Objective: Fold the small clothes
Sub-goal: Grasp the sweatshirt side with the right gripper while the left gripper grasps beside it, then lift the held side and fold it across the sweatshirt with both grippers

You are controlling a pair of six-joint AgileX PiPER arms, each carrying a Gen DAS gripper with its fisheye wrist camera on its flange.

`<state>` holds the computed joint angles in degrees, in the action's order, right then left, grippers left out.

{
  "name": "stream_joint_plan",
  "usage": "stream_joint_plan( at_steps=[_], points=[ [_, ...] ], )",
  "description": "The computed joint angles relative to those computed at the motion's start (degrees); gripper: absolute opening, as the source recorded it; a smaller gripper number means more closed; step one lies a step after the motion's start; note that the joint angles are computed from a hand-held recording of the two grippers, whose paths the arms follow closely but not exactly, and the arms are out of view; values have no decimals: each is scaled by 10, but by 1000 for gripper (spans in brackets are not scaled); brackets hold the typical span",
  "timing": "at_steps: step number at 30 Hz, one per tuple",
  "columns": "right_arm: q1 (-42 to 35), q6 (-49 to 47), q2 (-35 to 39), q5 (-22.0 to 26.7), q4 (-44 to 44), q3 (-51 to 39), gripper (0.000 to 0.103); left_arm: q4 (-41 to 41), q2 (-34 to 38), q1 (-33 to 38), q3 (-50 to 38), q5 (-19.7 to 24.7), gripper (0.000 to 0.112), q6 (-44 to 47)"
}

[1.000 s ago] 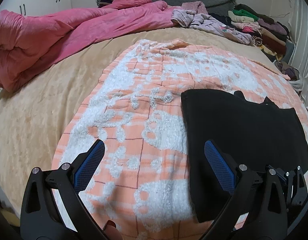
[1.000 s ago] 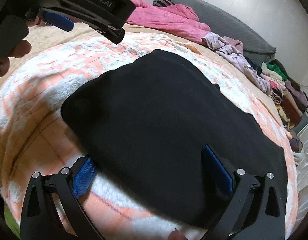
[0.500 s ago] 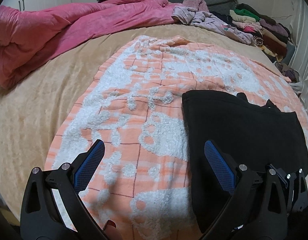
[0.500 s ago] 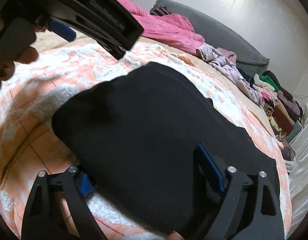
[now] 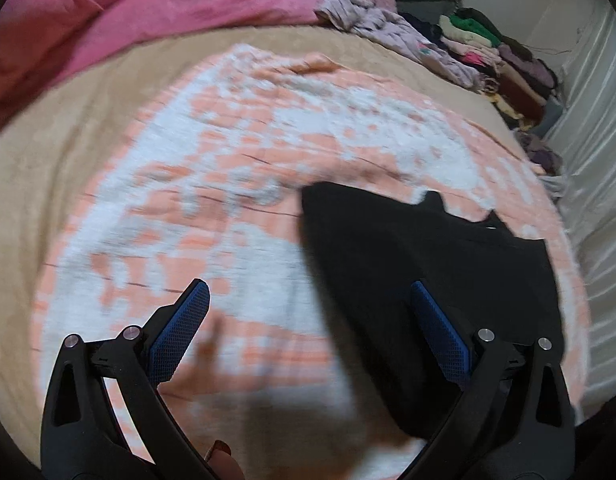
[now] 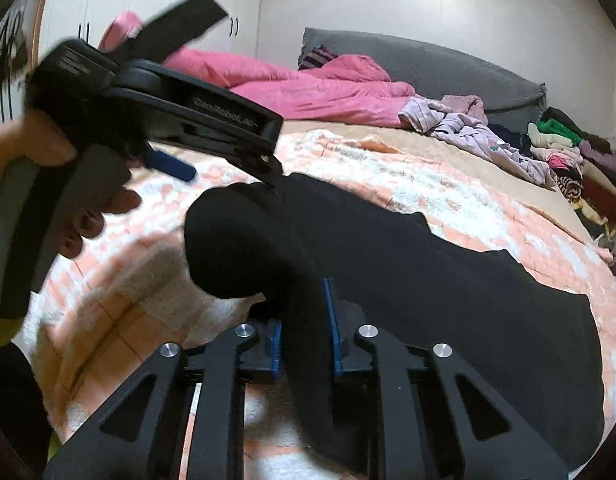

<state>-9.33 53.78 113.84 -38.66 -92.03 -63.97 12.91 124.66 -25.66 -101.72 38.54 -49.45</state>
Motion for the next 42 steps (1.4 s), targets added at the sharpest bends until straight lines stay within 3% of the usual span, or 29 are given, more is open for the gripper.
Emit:
stream_joint_plan(
  at_steps=[5,8,11,13,16,17,18,20,22,24,27,30,42],
  points=[
    [-25,66,8,-41,-44,-23,11,-158,51,19,-69,7,94,110],
    [-26,55,3,-44,-41,-16,10,-190,77,21,-101,19,93,128],
    [-21,45,1,-33,-35,-9,10,-210,103,21,-130,35,83,139],
    [-15,42,-1,-24,-38,-4,11,-224,118,21,-143,43,60,150],
    [2,7,-6,14,-26,14,14,-226,125,20,-148,41,47,152],
    [5,2,-7,22,-24,18,17,-225,126,20,-149,41,45,152],
    [8,-12,-9,31,-12,25,29,-225,126,21,-150,42,40,154],
    [22,-30,-11,71,8,34,45,-217,124,19,-153,44,34,151],
    [31,1,-3,92,-12,26,47,-207,123,17,-155,46,27,147],
    [28,37,6,81,-35,17,51,-199,124,14,-159,47,24,143],
    [34,-2,5,96,2,27,48,-182,120,9,-157,46,20,133],
    [27,-12,5,89,19,30,28,-165,115,3,-154,46,18,123],
    [-15,-1,-12,30,9,29,22,-100,83,-25,-131,38,16,77]
  ],
)
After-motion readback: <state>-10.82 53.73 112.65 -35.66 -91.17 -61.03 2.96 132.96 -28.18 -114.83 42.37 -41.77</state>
